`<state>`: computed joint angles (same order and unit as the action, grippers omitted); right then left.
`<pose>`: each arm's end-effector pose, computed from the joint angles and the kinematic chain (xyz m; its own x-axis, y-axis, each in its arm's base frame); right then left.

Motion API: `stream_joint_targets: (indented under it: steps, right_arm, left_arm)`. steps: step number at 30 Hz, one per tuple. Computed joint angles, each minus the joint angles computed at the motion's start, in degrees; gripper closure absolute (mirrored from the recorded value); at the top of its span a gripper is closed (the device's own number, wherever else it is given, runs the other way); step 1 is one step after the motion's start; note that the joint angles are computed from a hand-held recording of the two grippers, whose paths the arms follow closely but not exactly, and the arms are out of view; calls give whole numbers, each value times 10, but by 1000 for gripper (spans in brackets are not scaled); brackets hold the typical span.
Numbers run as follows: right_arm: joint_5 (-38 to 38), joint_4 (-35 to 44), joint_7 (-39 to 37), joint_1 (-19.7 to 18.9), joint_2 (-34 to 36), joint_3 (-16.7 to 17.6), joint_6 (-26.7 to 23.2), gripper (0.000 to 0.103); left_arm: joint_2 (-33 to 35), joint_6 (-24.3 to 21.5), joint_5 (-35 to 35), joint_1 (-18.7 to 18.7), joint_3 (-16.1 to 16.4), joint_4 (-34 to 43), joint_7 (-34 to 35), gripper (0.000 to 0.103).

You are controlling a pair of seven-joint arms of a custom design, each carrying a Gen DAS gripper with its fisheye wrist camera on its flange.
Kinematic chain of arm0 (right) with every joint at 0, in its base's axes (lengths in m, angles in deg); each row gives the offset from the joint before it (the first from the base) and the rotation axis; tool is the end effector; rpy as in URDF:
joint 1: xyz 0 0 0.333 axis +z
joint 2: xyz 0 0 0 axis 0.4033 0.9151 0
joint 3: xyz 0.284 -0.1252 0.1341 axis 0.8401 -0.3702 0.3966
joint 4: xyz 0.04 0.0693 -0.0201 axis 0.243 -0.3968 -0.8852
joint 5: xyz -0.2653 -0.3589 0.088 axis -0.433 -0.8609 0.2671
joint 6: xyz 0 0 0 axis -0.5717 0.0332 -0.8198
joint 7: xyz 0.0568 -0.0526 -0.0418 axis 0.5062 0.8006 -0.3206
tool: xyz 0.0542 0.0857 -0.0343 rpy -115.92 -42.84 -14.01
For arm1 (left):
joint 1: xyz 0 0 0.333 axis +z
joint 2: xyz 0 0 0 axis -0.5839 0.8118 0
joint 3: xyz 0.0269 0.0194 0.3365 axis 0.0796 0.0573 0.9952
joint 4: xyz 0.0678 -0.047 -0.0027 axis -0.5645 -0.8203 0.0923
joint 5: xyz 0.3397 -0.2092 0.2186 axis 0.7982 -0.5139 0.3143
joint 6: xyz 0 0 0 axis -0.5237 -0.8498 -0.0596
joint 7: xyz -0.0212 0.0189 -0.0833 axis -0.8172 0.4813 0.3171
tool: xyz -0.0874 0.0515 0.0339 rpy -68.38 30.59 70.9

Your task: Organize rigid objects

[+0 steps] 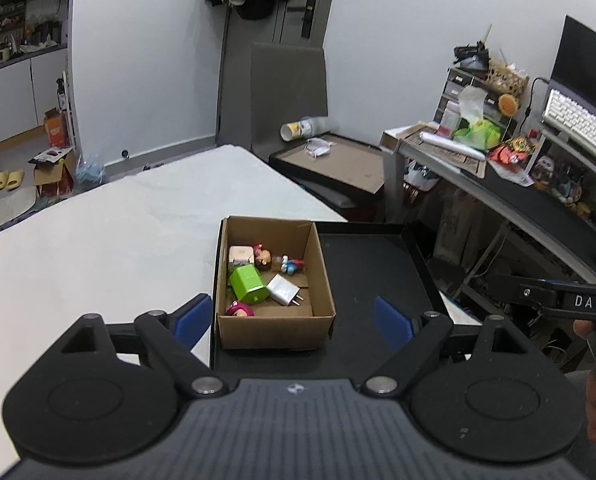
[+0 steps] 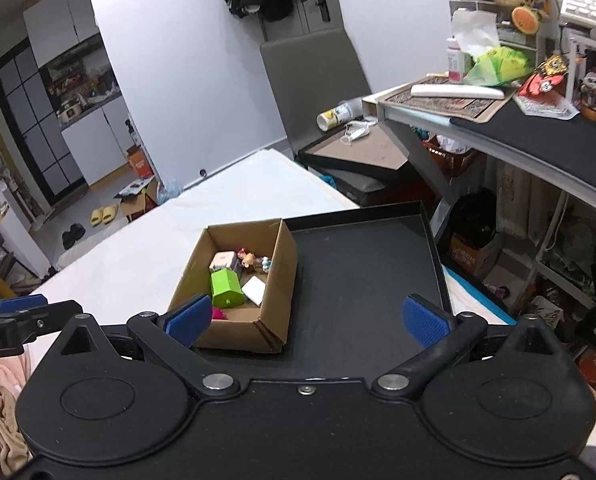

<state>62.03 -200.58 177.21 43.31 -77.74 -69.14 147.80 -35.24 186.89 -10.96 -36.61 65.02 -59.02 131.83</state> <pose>0.5516 0.2583 0.6611 0.2673 -0.9306 -0.2500 -0.6745 0.0046 -0.7382 0.4949 -0.0631 0.6780 0.0426 -0.9881 0.1478 -0.6333 -0.1411 -0.7609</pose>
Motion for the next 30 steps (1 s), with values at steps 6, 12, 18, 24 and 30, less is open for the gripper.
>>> stream_joint_targets:
  steps: [6,12,18,24,30]
  right_arm:
    - [-19,-23,30,-6,-26,8,4,0]
    - [-47,-51,81,-15,-52,18,13,0]
    - [-61,-74,100,-11,-76,20,17,0]
    - [-58,-85,97,-2,-90,18,10,0]
    - [-54,-94,84,4,-98,18,6,0]
  left_arm:
    - [-15,11,-7,-8,6,-18,13,16]
    - [-30,16,-10,-7,5,-30,14,15]
    - [-43,15,11,7,-13,-38,-7,15]
    - [-54,10,20,1,-12,-45,-14,15]
    - [-55,6,26,-4,-12,-51,-9,15]
